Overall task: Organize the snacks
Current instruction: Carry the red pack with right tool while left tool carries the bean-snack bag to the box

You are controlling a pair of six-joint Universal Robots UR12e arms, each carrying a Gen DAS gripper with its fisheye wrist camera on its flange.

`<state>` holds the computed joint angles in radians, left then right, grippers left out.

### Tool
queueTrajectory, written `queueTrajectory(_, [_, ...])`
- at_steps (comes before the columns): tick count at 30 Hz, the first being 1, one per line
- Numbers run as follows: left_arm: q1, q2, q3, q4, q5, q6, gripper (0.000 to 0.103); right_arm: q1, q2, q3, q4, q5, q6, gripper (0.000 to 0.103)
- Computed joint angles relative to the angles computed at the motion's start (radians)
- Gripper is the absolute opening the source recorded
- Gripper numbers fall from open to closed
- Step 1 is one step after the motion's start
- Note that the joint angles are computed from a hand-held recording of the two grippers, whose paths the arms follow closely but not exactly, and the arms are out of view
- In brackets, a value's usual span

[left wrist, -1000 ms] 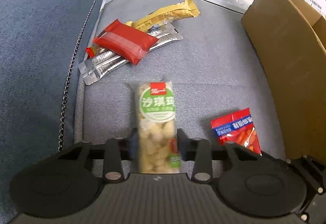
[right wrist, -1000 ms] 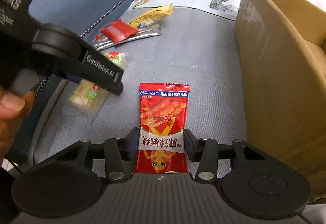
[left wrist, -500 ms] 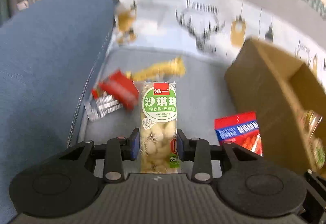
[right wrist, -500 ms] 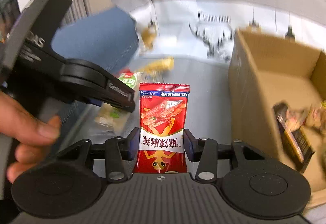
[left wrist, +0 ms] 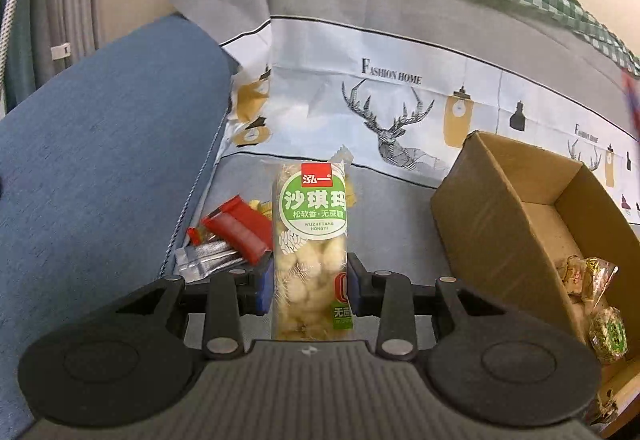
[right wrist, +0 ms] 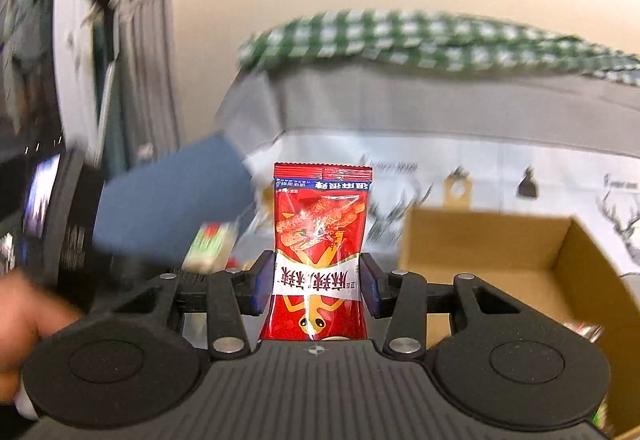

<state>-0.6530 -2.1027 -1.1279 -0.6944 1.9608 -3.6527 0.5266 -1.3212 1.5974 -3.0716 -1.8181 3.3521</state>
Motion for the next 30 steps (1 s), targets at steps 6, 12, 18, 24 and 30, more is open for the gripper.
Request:
queueTrajectory(6, [-0.007, -0.020, 0.024, 0.023, -0.001, 0.032, 0.039, -0.074, -0.034, 0.014, -0.063, 0.001, -0.048, 0.046])
queueTrajectory(12, [-0.020, -0.047, 0.060, 0.041, -0.006, 0.085, 0.039, -0.131, -0.055, 0.079, -0.095, -0.101, -0.030, 0.046])
queueTrajectory(18, [-0.035, -0.083, 0.107, 0.079, -0.010, 0.109, 0.039, -0.174, -0.084, 0.131, 0.001, -0.083, 0.129, 0.046])
queueTrajectory(24, [-0.058, -0.131, 0.172, 0.134, -0.001, 0.157, 0.039, -0.180, -0.089, 0.147, -0.011, -0.102, 0.095, 0.046])
queueTrajectory(30, [-0.079, -0.178, 0.229, 0.229, -0.024, 0.207, 0.039, -0.183, -0.100, 0.166, -0.008, -0.111, 0.076, 0.046])
